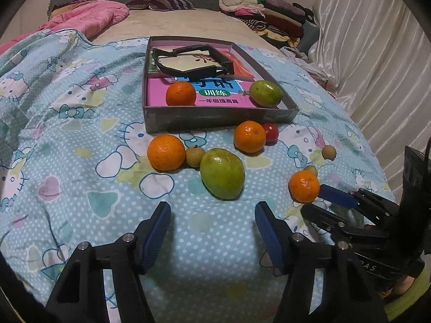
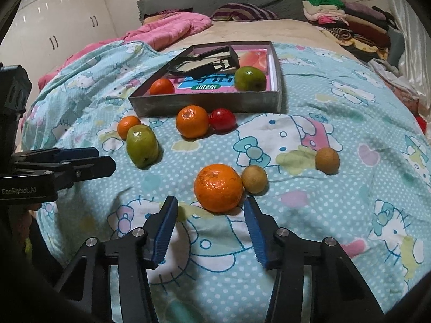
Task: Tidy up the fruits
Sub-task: 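Grasp an orange with the right gripper while the left grasps a green pear-shaped fruit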
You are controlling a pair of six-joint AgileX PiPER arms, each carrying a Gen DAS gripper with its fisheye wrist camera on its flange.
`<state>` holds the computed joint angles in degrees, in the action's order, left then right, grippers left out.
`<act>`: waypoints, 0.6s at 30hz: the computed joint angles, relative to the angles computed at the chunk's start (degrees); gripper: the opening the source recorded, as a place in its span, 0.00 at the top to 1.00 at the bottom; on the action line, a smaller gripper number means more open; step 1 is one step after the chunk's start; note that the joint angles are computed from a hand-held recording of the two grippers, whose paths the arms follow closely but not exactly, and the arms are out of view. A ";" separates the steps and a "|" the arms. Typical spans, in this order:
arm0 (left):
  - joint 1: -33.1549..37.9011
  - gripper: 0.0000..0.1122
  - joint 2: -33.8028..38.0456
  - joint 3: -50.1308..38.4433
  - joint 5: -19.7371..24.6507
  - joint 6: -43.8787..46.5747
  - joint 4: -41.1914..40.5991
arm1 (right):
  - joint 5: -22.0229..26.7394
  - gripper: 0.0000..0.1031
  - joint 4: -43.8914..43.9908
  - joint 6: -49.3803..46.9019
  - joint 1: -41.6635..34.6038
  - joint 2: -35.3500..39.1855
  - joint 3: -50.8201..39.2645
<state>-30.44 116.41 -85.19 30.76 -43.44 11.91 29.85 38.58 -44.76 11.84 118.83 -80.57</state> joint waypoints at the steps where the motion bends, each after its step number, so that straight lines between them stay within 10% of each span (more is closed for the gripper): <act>1: 0.00 0.44 0.32 -0.32 0.03 0.17 -0.18 | -0.17 0.51 -0.11 0.03 0.11 0.26 -0.13; 18: 1.38 0.52 6.69 -7.93 1.49 2.88 -4.84 | -3.72 0.58 -5.63 2.73 2.44 5.82 -5.99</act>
<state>-29.06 123.10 -93.12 32.25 -40.56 7.06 26.13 32.95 -42.03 14.29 124.66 -86.55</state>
